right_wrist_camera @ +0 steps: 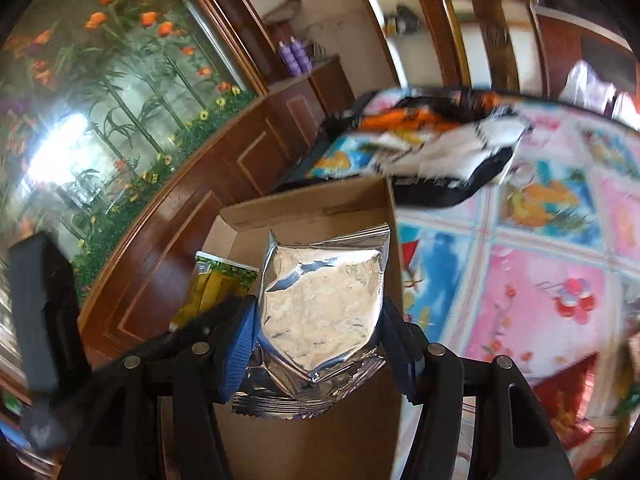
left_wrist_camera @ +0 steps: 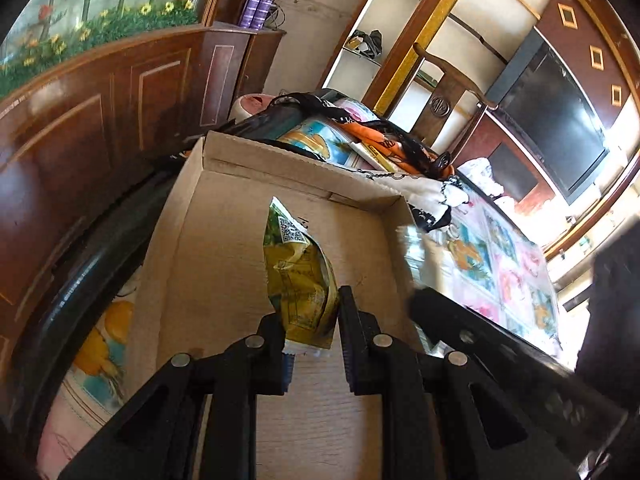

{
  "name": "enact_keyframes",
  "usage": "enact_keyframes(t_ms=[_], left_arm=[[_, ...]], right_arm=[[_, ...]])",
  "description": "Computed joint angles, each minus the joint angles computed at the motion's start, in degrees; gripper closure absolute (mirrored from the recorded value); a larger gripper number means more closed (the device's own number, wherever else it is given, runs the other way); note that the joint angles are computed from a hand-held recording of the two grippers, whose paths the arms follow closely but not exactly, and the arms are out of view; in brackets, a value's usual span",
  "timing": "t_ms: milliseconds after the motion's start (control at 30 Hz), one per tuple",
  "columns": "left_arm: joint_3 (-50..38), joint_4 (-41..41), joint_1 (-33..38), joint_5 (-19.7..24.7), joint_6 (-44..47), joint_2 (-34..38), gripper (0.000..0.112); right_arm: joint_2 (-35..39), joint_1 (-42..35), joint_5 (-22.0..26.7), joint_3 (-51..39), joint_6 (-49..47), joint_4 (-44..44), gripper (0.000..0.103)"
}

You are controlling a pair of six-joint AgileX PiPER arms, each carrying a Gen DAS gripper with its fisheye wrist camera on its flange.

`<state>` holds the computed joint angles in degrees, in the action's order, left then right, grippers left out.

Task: Organize snacks
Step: 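Carry both held packets over the cardboard box with both tools, then open the right tool to drop the silver bag while the left drops the yellow-green packet into the box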

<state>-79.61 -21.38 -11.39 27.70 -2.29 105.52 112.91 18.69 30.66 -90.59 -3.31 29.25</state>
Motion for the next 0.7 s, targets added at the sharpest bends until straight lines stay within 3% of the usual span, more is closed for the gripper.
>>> enact_keyframes(t_ms=[167,500,700], left_arm=[[-1.9,2.0,0.3,2.7,-2.3,1.6,0.094],[-2.7,3.8,0.4,4.5,-4.9,2.3,0.095],[-2.5,2.6,0.8,4.5,-4.6,2.3,0.094]], right_arm=[[5.3,-1.2,5.3,-6.2,1.3,1.7,0.039],[5.9,-1.7,4.7,-4.8,-3.4,6.9,0.039],[5.7,-1.1,3.4,-4.4,-2.9,5.5,0.038]])
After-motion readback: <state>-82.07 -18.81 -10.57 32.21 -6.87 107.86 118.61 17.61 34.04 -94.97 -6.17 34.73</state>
